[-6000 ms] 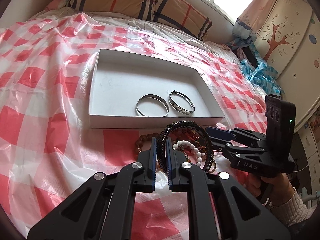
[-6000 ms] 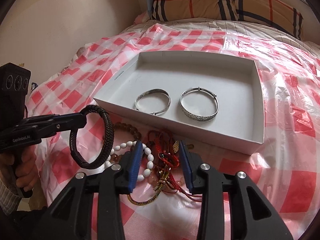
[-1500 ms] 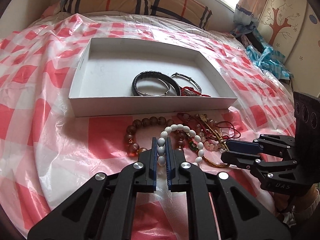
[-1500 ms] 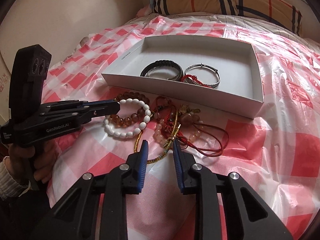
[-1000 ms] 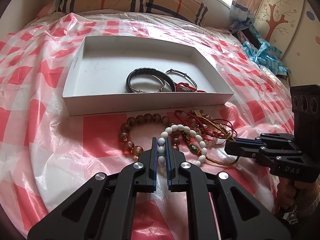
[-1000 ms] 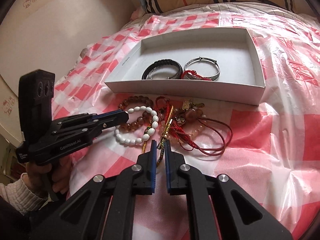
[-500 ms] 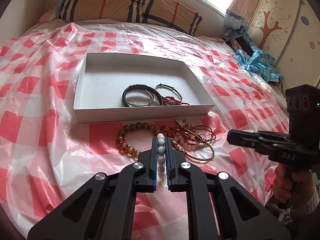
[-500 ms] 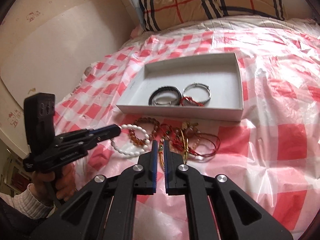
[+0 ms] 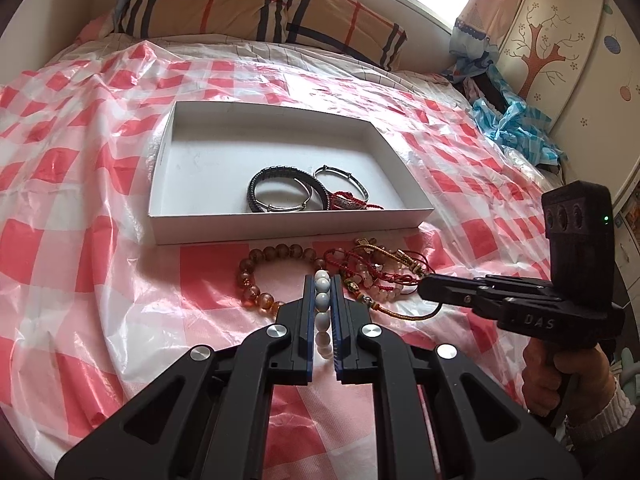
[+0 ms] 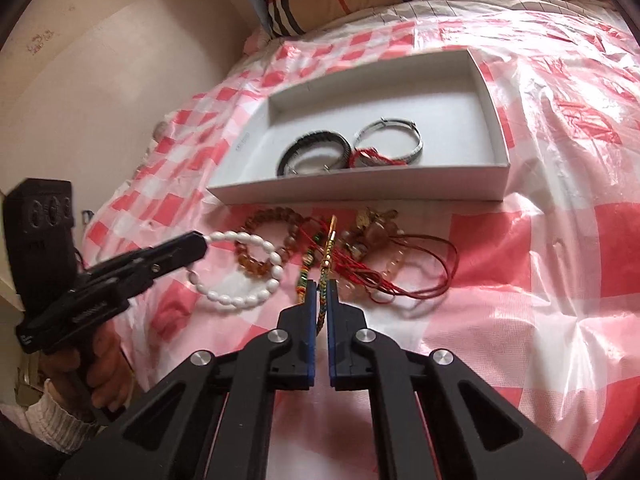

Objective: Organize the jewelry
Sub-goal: 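Grasp the gold cord bracelet with the right gripper while the left lifts the white bead bracelet, then lower both held bracelets into the white box and open both grippers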

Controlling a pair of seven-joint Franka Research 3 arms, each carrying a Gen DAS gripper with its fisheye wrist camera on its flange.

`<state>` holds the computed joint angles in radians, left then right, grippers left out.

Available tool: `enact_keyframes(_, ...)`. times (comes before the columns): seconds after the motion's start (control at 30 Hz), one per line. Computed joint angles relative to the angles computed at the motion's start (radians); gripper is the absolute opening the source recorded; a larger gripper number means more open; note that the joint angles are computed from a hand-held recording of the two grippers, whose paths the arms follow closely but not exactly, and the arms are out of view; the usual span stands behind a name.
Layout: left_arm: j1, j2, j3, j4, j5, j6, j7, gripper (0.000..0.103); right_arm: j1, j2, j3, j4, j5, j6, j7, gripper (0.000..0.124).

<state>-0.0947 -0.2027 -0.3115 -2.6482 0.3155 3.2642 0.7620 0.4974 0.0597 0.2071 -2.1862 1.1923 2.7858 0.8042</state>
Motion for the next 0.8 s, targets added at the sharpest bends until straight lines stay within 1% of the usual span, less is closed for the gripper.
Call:
enact_keyframes(0.07,-0.023,0.002,0.025,0.003,-0.002,0.009,0.003,0.007,-0.002,-0.028,0.001,0.004,0.084,0.002,-0.073,0.005)
enact_keyframes(0.13,-0.041,0.002,0.043,0.007,-0.005,0.015,0.008,0.007,0.001,-0.053,-0.004,0.006,0.135,0.011,-0.119,0.005)
enact_keyframes(0.2,-0.043,0.001,0.043,0.013,-0.007,0.018,0.013,0.007,0.005,-0.075,-0.012,0.008,0.186,0.012,-0.163,0.005)
enact_keyframes(0.23,-0.043,0.001,0.042,0.016,-0.008,0.019,0.015,0.007,0.007,-0.084,-0.016,0.009,0.2,0.015,-0.177,0.005)
enact_keyframes(0.3,-0.062,0.005,0.06,0.025,-0.012,0.025,0.019,0.007,0.012,-0.094,-0.022,0.014,0.219,0.023,-0.198,0.005)
enact_keyframes(0.4,-0.123,0.02,0.122,0.043,-0.015,0.04,0.026,0.007,0.013,-0.094,-0.03,0.026,0.229,0.029,-0.214,0.005)
enact_keyframes(0.47,-0.128,0.031,0.127,0.059,-0.017,0.05,0.03,0.007,0.013,-0.083,-0.032,0.039,0.23,0.041,-0.217,0.005)
enact_keyframes(0.63,-0.082,0.069,0.087,0.104,-0.034,0.08,0.049,0.007,0.008,-0.033,-0.027,0.089,0.24,0.08,-0.233,0.005)
enact_keyframes(0.73,0.039,0.102,-0.044,0.136,-0.124,0.095,0.122,0.007,-0.001,0.016,-0.02,0.135,0.246,0.093,-0.239,0.005)
enact_keyframes(0.77,0.067,0.114,-0.076,0.147,-0.165,0.1,0.156,0.007,-0.004,0.034,-0.017,0.152,0.248,0.096,-0.242,0.005)
enact_keyframes(0.8,0.079,0.128,-0.093,0.159,-0.201,0.105,0.187,0.007,-0.007,0.05,-0.012,0.169,0.25,0.1,-0.245,0.005)
